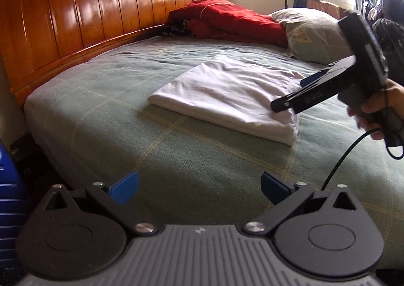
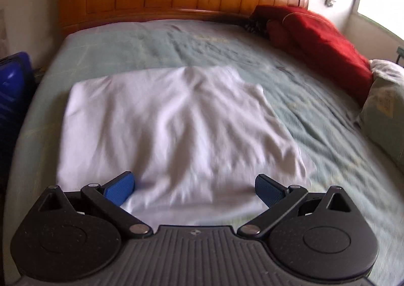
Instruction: Fold clothes
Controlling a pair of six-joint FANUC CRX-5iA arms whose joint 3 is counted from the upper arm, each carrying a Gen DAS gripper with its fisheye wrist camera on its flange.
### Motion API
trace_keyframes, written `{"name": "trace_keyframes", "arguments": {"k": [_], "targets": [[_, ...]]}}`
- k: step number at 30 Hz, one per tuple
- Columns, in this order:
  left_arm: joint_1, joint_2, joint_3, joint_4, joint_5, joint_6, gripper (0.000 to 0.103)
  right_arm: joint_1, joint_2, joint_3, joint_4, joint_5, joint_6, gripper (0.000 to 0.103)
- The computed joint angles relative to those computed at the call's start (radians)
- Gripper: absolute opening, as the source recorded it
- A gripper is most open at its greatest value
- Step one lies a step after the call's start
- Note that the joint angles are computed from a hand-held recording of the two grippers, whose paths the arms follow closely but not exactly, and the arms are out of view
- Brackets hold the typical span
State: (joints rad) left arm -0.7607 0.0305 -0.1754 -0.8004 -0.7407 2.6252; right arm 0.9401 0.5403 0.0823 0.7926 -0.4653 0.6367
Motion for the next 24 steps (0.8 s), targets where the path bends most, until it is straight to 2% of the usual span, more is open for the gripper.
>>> {"name": "trace_keyframes", "arguments": {"k": [1, 3, 4, 5, 8, 9, 12, 15, 20, 24], "targets": [[0.0, 0.001, -0.001, 0.003, 0.007, -0.001, 0.102, -0.005, -0.017, -0.019, 0.014, 0.024, -0.019, 0.103], [-0.001, 0.002, 0.0, 0.01, 0.017, -0.003, 0.102, -0.027, -0.03, -0.056, 0.157, 0.076, -0.177, 0.103], [-0.003, 0.002, 0.0, 0.015, 0.019, -0.008, 0.102, -0.029, -0.017, -0.038, 0.181, 0.061, -0.211, 0.103], [-0.006, 0.002, 0.0, 0.019, 0.019, -0.011, 0.102, -0.024, 0.004, -0.003, 0.161, 0.028, -0.193, 0.103], [-0.011, -0.011, -0.007, 0.029, 0.023, 0.003, 0.102, 0.007, 0.079, 0.154, -0.047, -0.166, -0.002, 0.103], [-0.01, -0.017, -0.01, 0.034, 0.023, 0.008, 0.102, 0.01, 0.081, 0.163, -0.086, -0.191, 0.02, 0.103], [-0.003, -0.028, -0.011, 0.064, 0.025, -0.001, 0.102, 0.017, 0.004, 0.065, -0.105, -0.16, -0.061, 0.103], [-0.023, -0.032, 0.006, 0.055, -0.008, 0.01, 0.102, 0.049, -0.089, -0.024, -0.112, -0.176, -0.125, 0.103], [-0.055, -0.034, 0.04, 0.068, -0.057, 0.016, 0.102, 0.14, -0.219, -0.132, -0.088, -0.262, -0.204, 0.103], [-0.089, -0.021, 0.083, 0.099, -0.129, -0.005, 0.102, 0.205, -0.282, -0.195, -0.047, -0.318, -0.324, 0.103]]}}
